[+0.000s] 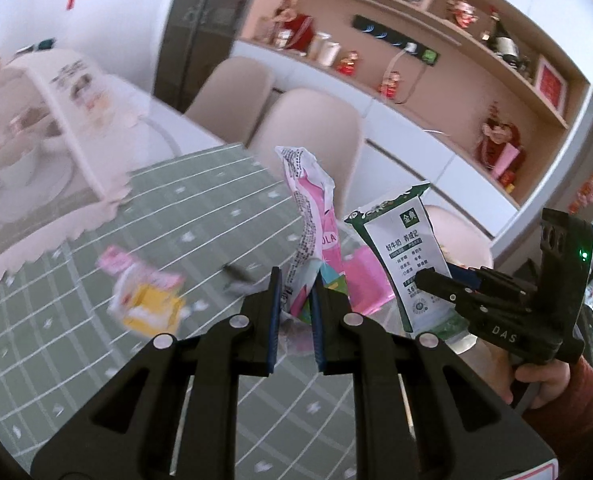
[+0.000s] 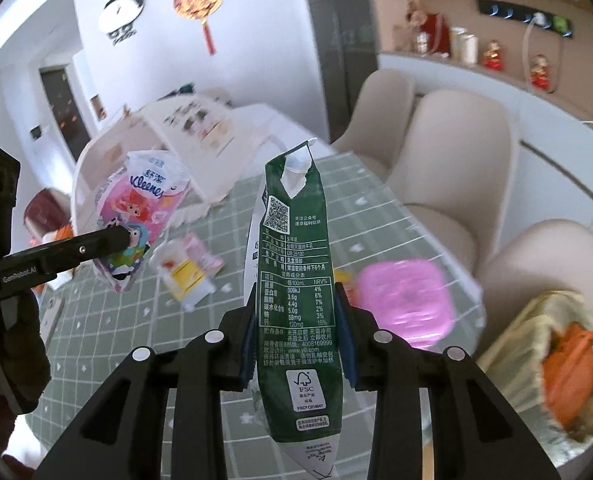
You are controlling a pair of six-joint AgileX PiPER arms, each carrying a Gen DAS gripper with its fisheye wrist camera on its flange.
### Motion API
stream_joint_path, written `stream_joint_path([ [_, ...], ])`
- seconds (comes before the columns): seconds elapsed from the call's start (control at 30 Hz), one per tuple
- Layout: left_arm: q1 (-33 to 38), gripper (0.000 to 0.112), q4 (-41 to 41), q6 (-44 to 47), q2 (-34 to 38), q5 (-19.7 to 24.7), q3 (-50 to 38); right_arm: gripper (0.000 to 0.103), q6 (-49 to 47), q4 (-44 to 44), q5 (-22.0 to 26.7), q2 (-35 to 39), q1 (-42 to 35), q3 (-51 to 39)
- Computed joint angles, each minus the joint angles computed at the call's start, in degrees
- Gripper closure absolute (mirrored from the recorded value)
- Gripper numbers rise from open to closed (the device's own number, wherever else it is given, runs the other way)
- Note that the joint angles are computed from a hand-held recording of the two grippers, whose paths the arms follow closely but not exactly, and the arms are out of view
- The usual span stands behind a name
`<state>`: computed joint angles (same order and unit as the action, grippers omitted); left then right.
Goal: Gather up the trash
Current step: 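Carry both items over the bin and open the left tool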
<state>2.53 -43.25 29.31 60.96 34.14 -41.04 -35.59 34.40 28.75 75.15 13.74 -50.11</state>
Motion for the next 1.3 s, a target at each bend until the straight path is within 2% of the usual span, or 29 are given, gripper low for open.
stream_joint_path([
  [0.13,-10.5,0.101,0.8,-3.6,5.4,-5.5,-4.6,0.071,-1.1,-2.9,0.2,-3.8,-6.7,0.2],
  [0.23,-17.4,0.101,0.6,-5.3,11.3,-7.9,-9.5,0.071,-6.9,0.1,2.5,-5.3,-15.0,0.3],
  [0.4,-26.7,0.101,0.1,-6.2,22.3,-9.1,-19.2,0.071,-15.8,5.7,6.4,-4.4,-28.6,-0.5],
  [0.57,-34.8,0.101,3.8,-9.9,34.5,-7.9,-31.5,0.071,-23.0,10.4,8.6,-1.1,-41.6,-2.1],
  [0.73,-40.1,0.101,8.3,-14.7,46.1,-4.3,-44.7,0.071,-27.3,13.4,9.7,4.7,-51.3,-5.3],
  [0.93,-43.1,0.101,12.5,-20.0,57.9,1.8,-59.9,0.071,-29.7,15.5,10.7,11.0,-57.4,-9.1],
  [1.03,-44.0,0.101,14.8,-24.0,65.2,7.0,-70.1,0.071,-32.0,17.3,11.9,14.1,-60.1,-10.9],
  [1.2,-44.4,0.101,17.3,-30.0,77.6,18.6,-88.7,0.071,-32.5,18.1,12.0,16.9,-60.1,-12.8],
  [1.27,-44.5,0.101,17.2,-30.5,80.4,21.2,-92.8,0.071,-32.5,17.8,11.8,17.8,-59.3,-13.6],
  [1.3,-44.7,0.092,17.1,-30.8,81.6,22.2,-94.8,0.071,-32.4,17.6,11.8,18.4,-58.9,-14.1],
])
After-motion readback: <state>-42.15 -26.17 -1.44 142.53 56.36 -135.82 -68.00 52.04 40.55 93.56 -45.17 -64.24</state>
